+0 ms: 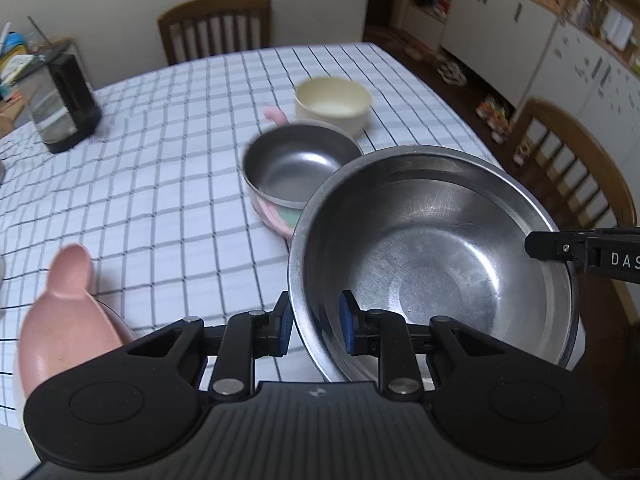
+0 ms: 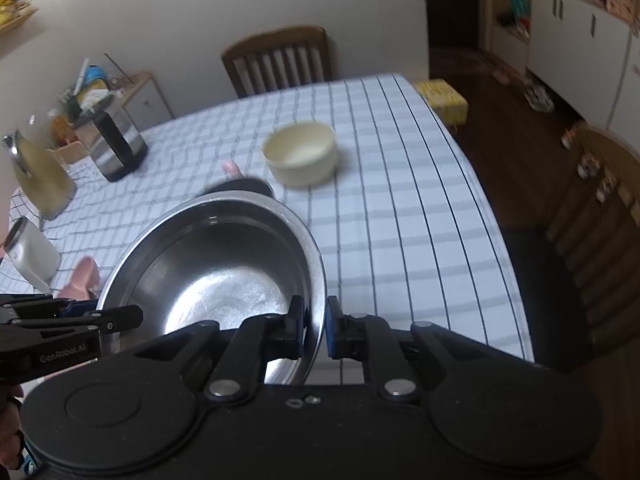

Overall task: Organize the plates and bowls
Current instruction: 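Lift the large steel bowl with both tools and carry it across the table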

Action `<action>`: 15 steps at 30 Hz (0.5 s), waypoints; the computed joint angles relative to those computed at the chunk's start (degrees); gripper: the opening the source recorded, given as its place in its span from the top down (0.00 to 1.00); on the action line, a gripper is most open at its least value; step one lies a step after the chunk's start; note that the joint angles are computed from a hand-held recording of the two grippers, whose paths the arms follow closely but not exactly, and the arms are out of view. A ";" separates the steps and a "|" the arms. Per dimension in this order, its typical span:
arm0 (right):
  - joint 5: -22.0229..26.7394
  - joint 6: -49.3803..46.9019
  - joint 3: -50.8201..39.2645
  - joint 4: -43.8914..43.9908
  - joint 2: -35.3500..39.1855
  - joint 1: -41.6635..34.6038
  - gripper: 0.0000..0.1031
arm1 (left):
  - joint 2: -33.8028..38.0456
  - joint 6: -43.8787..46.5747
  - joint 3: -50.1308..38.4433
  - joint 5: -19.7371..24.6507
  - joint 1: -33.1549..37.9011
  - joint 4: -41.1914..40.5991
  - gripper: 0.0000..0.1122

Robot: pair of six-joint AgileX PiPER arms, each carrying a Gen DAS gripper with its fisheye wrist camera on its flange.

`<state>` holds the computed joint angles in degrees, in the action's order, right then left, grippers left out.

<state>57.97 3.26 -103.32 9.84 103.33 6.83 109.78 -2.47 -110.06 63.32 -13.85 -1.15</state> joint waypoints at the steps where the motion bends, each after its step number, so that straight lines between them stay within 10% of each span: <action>1: -0.72 0.29 2.04 0.09 -0.66 -0.28 0.89 | -0.17 0.26 1.41 -0.82 -0.37 0.14 0.79; 15: -8.96 2.57 20.17 -1.94 -5.76 -0.79 0.88 | -0.01 5.06 11.61 -4.93 -2.80 -0.56 0.79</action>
